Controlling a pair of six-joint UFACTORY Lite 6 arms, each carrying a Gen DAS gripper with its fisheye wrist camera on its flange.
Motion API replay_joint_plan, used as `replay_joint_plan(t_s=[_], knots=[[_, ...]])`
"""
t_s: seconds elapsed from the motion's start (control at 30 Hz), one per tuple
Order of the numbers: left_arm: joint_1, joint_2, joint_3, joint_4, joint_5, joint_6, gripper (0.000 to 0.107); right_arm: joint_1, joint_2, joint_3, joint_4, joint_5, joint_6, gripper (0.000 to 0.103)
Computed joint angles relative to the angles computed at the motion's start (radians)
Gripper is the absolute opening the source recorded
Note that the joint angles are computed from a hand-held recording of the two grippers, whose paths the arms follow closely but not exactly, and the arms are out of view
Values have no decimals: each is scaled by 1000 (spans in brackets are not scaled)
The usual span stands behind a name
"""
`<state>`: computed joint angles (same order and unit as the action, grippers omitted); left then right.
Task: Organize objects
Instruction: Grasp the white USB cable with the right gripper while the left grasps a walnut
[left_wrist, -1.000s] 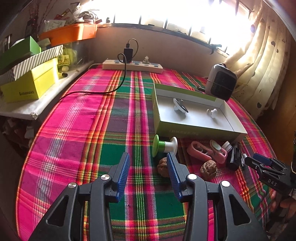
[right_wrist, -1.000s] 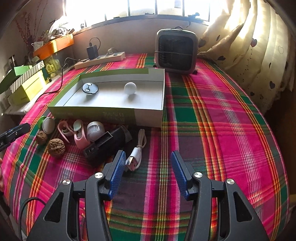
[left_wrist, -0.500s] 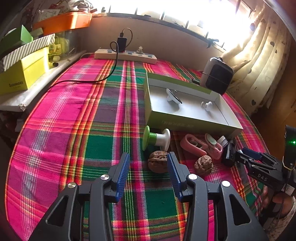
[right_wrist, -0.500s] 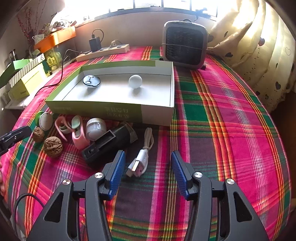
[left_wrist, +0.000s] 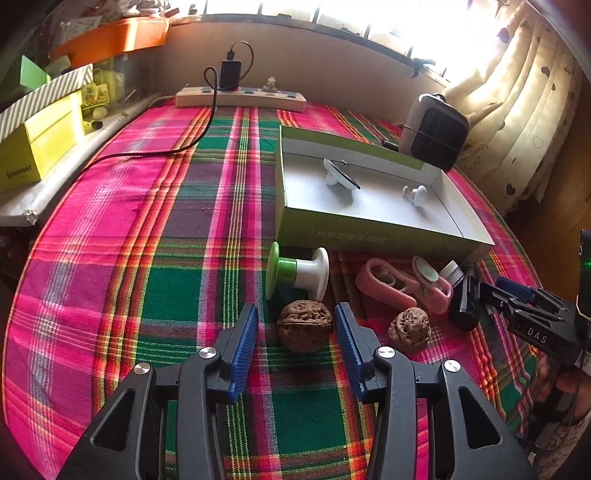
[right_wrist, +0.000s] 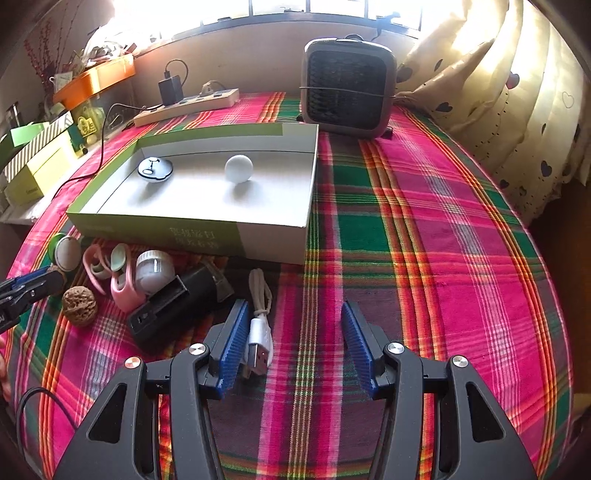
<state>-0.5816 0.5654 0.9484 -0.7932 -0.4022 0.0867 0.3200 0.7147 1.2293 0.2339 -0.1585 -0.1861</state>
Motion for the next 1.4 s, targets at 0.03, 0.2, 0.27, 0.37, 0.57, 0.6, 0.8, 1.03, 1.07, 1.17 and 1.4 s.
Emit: replay_joint_plan(t_s=[0.03,0.2,0.27,0.37,0.57,0.6,0.8,1.03,1.07,1.17,1.4], knots=[[-3,0,0,-11,-3,7,41,-1,1,1,0,1,-2,52],[-15,9,15,-86,-6,83,41,1,0,1,5,2,-19,52],[-18,11,17,-103,-9,93,41,1,-5,-8,-43,-2,20,49],[-22,15,24,-132,-9,119,37,6,-11,-13,-98,-5,58,41],[-35,20,31,-178,-14,163,29,5,-18,-25,-243,-11,183,27],[-35,20,30,-180,-15,165,29,5,-19,-26,-265,-11,201,23],[-37,18,28,-177,-16,160,29,5,-20,-26,-348,-12,276,13],[-37,16,28,-180,-14,166,29,-2,-21,-27,-435,-16,370,12],[-38,14,25,-181,-15,166,29,-2,-21,-27,-435,-16,370,12],[-39,13,25,-185,-15,168,29,-3,-20,-27,-445,-16,380,12],[-49,10,26,-204,-18,189,29,5,-32,-41,-410,-29,344,12]])
